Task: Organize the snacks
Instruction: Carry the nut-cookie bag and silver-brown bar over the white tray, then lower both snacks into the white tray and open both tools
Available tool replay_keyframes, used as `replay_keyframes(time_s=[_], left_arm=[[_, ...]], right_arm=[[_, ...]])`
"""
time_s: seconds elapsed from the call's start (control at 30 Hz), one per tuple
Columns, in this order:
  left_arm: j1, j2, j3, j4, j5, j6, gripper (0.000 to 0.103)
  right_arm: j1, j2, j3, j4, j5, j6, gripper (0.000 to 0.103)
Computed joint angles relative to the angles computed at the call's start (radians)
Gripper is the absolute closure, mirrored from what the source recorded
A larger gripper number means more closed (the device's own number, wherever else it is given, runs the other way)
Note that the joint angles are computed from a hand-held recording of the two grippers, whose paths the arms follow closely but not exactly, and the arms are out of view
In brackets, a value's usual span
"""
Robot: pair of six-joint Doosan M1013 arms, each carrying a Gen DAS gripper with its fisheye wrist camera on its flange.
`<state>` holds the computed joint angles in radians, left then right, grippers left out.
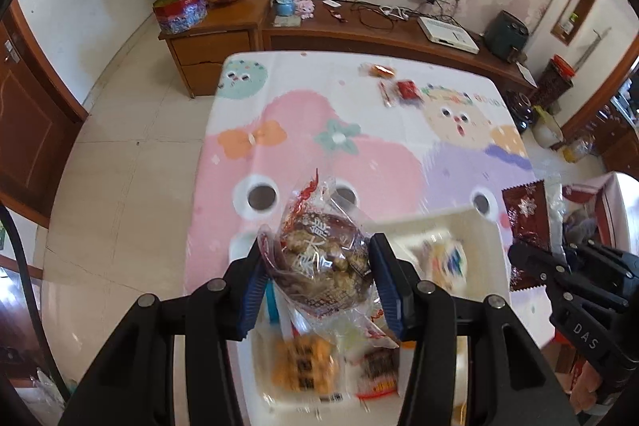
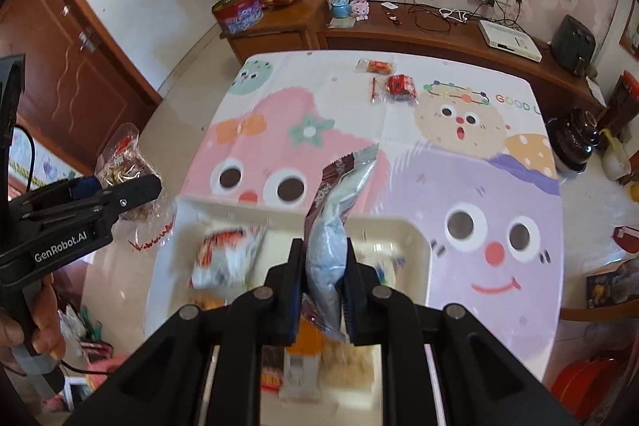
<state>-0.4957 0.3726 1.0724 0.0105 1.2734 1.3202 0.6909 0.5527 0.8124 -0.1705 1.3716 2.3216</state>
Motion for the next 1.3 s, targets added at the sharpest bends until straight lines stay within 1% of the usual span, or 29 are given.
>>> replay_keyframes(time_s=[0.07,0.17,0.33,0.53,0.73,1.1,1.13,1.17,1.2,1.23,1.27,1.3], left_arm=[[-0.011,-0.022,0.033,-0.004,-0.006,0.005,0.055],[-0.025,-0.044,0.071,-0.005,-0.010,0.006,0.055],[-0.041,-0.060,0.113,-0.014,0.003,0.004,0.055],[-0.064,-0.077,0.154,0.003,0.000,0.011,0.055],[-0.074,-0.081,0.171,-0.002,0.011,0.015,0.055],[-0.086,-0.082,0.177,0.028,0.022,0.000,0.053],[-0.087,-0.081,0.177,0.029,0.022,-0.001,0.044],[-0.088,-0.081,0.177,0.031,0.023,-0.001,0.029],[-0.090,-0.082,0.178,0.036,0.022,-0.004,0.022],[-0.092,-0.082,0.179,0.044,0.021,-0.009,0.014],[-0.094,-0.082,0.179,0.050,0.021,-0.011,0.011],[-0.096,-0.080,0.177,0.053,0.027,-0.011,0.011]], right_arm=[[0.013,-0.016,0.024,-0.007,0.004,0.003,0.087],[0.023,-0.034,0.054,0.022,0.008,0.004,0.087],[0.036,-0.042,0.084,0.046,0.030,-0.003,0.087],[0.047,-0.053,0.106,0.032,0.043,0.010,0.087],[0.049,-0.061,0.129,0.047,0.047,0.021,0.086],[0.054,-0.056,0.131,0.044,0.070,0.018,0.086],[0.054,-0.055,0.131,0.046,0.071,0.018,0.085],[0.053,-0.055,0.132,0.050,0.072,0.018,0.083],[0.051,-0.056,0.135,0.054,0.073,0.021,0.081],[0.051,-0.057,0.137,0.055,0.075,0.022,0.076],[0.050,-0.056,0.138,0.055,0.077,0.024,0.070],[0.050,-0.057,0.141,0.055,0.077,0.026,0.068]])
